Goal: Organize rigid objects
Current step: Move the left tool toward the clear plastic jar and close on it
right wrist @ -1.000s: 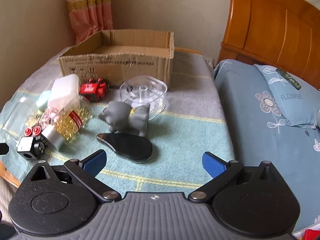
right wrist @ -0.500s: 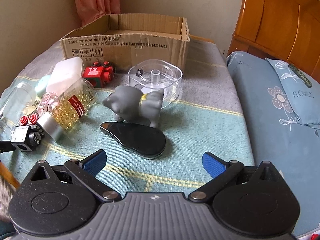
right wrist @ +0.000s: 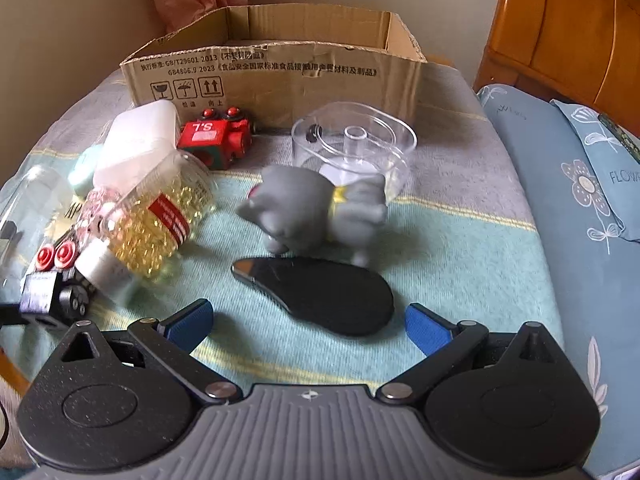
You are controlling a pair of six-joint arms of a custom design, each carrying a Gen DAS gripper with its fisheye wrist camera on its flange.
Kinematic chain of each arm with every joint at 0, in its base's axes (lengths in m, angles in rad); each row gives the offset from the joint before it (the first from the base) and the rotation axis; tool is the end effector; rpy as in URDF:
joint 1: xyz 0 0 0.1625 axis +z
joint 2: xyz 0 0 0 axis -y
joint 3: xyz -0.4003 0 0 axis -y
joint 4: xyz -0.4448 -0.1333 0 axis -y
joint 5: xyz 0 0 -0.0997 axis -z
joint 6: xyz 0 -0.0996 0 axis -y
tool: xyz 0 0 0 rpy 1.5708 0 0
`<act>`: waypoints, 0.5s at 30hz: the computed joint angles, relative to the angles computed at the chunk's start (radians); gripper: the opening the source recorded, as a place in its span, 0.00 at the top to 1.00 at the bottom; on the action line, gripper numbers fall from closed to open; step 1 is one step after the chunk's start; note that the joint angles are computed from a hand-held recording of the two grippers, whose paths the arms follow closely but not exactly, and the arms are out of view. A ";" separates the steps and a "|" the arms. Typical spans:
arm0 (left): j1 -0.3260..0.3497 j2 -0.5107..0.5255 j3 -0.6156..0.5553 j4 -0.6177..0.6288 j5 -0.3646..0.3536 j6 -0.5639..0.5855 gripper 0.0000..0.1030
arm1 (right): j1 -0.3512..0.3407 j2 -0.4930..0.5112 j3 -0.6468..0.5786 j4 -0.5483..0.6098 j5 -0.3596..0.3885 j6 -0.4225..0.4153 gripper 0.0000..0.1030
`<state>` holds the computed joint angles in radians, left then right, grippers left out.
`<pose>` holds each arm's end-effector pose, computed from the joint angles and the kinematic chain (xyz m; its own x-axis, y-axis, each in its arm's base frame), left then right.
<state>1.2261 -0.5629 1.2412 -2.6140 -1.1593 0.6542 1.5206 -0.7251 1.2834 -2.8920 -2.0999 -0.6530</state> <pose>-0.1110 -0.8214 0.0473 -0.5307 0.6742 -0.5137 0.8048 0.5910 -0.0558 0.0424 -0.8115 0.1991 -0.6929 -0.1275 0.7096 -0.4844 0.8114 -0.3272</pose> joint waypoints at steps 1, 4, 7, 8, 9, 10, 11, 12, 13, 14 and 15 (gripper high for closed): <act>0.004 0.003 -0.012 0.015 -0.012 0.017 0.00 | 0.001 0.007 -0.008 -0.003 -0.003 0.003 0.00; 0.014 0.016 -0.059 0.082 -0.051 0.080 0.00 | 0.003 0.022 -0.025 -0.011 -0.009 0.010 0.00; 0.024 0.034 -0.119 0.164 -0.078 0.143 0.00 | 0.003 0.030 -0.033 -0.018 -0.012 0.012 0.00; 0.025 0.039 -0.136 0.188 -0.080 0.156 0.00 | 0.003 0.031 -0.034 -0.019 -0.013 0.013 0.00; 0.026 0.045 -0.156 0.213 -0.079 0.175 0.00 | 0.003 0.032 -0.035 -0.022 -0.014 0.014 0.00; 0.028 0.050 -0.172 0.232 -0.080 0.197 0.00 | 0.003 0.033 -0.034 -0.026 -0.013 0.014 0.00; 0.029 0.057 -0.190 0.248 -0.079 0.225 0.01 | 0.002 0.033 -0.033 -0.031 -0.013 0.013 0.00; 0.030 0.062 -0.205 0.262 -0.081 0.261 0.01 | 0.002 0.034 -0.033 -0.035 -0.013 0.014 0.00; 0.030 0.066 -0.214 0.270 -0.085 0.293 0.01 | 0.002 0.035 -0.033 -0.039 -0.013 0.014 0.00; 0.030 0.072 -0.225 0.280 -0.089 0.326 0.01 | 0.002 0.037 -0.033 -0.043 -0.014 0.016 0.00; 0.030 0.077 -0.235 0.289 -0.094 0.355 0.01 | 0.003 0.040 -0.036 -0.046 -0.016 0.018 0.00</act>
